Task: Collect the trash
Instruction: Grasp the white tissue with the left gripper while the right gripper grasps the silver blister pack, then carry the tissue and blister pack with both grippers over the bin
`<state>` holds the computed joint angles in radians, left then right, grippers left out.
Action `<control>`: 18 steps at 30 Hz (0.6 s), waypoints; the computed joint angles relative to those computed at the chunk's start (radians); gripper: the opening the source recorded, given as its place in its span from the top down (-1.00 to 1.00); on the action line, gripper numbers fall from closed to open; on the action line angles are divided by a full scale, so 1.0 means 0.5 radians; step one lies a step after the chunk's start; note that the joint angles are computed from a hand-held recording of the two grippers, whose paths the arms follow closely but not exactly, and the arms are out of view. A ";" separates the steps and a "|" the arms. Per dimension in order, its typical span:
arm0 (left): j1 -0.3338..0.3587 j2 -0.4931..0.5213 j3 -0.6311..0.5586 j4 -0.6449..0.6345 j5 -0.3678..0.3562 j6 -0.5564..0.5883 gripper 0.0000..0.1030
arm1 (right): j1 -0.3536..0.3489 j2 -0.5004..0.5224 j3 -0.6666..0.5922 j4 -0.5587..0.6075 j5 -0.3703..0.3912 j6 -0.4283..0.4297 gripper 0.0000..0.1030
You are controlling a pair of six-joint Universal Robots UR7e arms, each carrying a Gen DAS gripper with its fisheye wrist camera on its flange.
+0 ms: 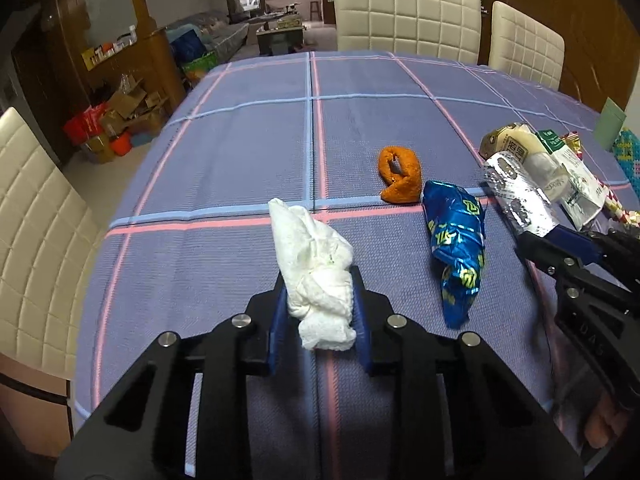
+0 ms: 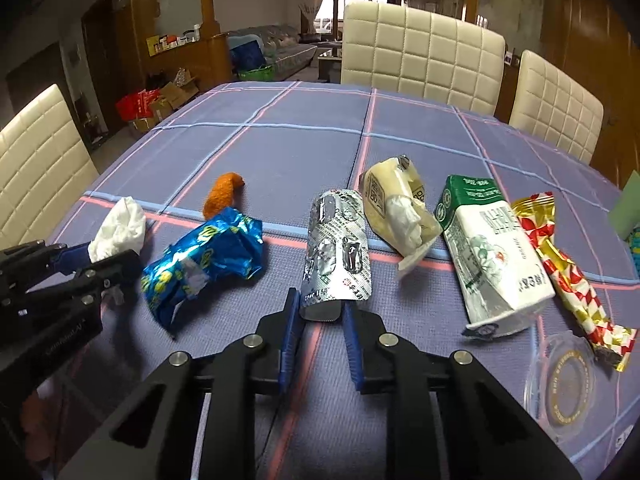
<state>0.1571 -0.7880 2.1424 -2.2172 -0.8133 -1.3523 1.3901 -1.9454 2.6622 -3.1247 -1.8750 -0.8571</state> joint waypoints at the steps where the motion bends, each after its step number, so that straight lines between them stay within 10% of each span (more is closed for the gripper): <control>1: -0.013 -0.014 0.013 0.000 -0.002 -0.009 0.44 | 0.015 -0.018 0.010 -0.002 -0.007 -0.003 0.59; 18: -0.348 -0.304 0.109 0.533 -0.019 -0.425 0.44 | 0.569 -0.138 0.093 0.127 -0.251 0.081 0.59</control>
<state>-0.0169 -0.9400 2.1968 -1.9509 -0.8227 -1.5648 1.6747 -2.0145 2.7089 -3.0611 -2.0005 -0.8164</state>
